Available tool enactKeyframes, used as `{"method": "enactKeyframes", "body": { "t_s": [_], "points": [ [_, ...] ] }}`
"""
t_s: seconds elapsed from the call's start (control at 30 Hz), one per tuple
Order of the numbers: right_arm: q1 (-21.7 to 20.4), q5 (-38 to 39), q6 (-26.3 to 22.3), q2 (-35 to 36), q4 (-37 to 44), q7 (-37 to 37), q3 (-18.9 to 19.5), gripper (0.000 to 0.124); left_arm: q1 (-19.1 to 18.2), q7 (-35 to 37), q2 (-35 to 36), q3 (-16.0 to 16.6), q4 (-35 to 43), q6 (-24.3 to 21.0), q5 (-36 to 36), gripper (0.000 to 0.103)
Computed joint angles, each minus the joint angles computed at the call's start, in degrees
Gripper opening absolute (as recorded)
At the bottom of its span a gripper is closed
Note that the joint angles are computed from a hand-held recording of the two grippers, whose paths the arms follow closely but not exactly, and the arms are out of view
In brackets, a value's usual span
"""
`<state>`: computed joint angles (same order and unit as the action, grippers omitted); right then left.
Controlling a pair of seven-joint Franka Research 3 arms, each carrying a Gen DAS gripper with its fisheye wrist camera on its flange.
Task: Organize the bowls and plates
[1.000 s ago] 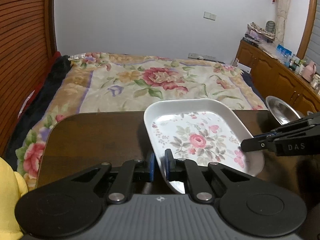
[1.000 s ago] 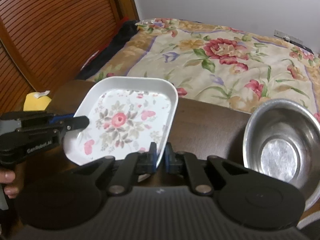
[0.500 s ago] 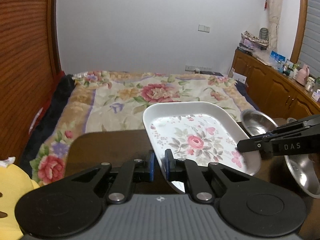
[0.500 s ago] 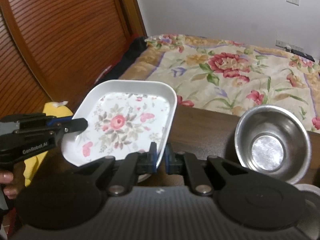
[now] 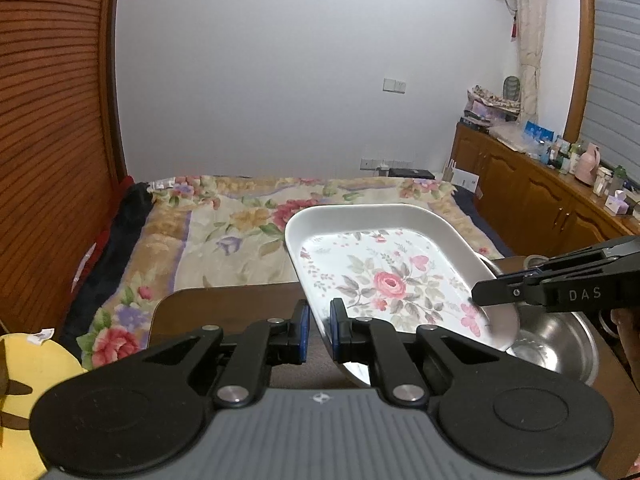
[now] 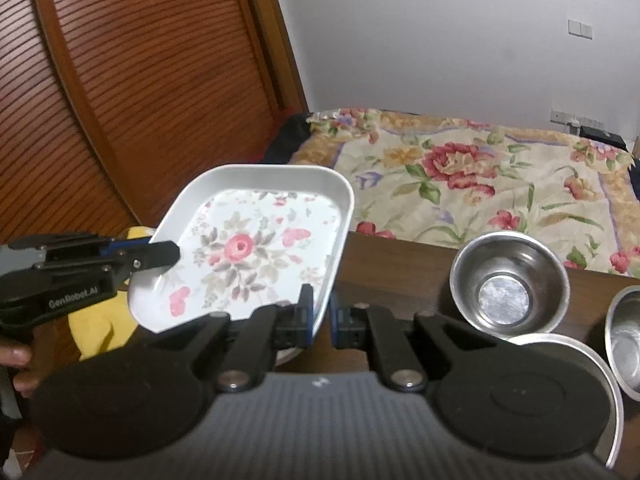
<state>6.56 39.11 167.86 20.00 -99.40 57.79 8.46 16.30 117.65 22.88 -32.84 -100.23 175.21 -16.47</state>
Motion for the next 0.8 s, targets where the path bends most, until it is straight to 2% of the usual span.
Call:
{"method": "enactKeyframes", "body": {
  "t_s": [0.13, 0.3, 0.5, 0.67, 0.8],
  "points": [
    [-1.6, 4.4, 0.7, -2.8, -3.1, -4.5, 2.1, 0.009, 2.2, 1.3, -3.0, -2.5, -3.5, 1.1, -2.1, 0.012],
    [-2.5, 13.7, 1.9, -6.7, -7.4, -12.6, 3.5, 0.009, 6.7, 6.5, -5.9, -7.8, -7.4, 2.2, -8.0, 0.012],
    [-1.1, 25.4, 2.1, -10.0, -11.9, -22.6, 2.6, 0.010, 9.8, 13.8, -9.0, -12.0, -11.8, 3.9, -17.0, 0.012],
    [1.3, 31.6, 1.6, -12.8, -15.4, -27.9, 0.3, 0.011, 12.8, 22.7, -10.8, -16.3, -13.9, 4.0, -26.6, 0.012],
    [3.2, 36.1, 1.8, -14.1, -17.8, -31.9, -1.4, 0.011, 12.5, 28.3, -10.8, -17.0, -14.9, 4.7, -32.4, 0.012]
  ]
}}
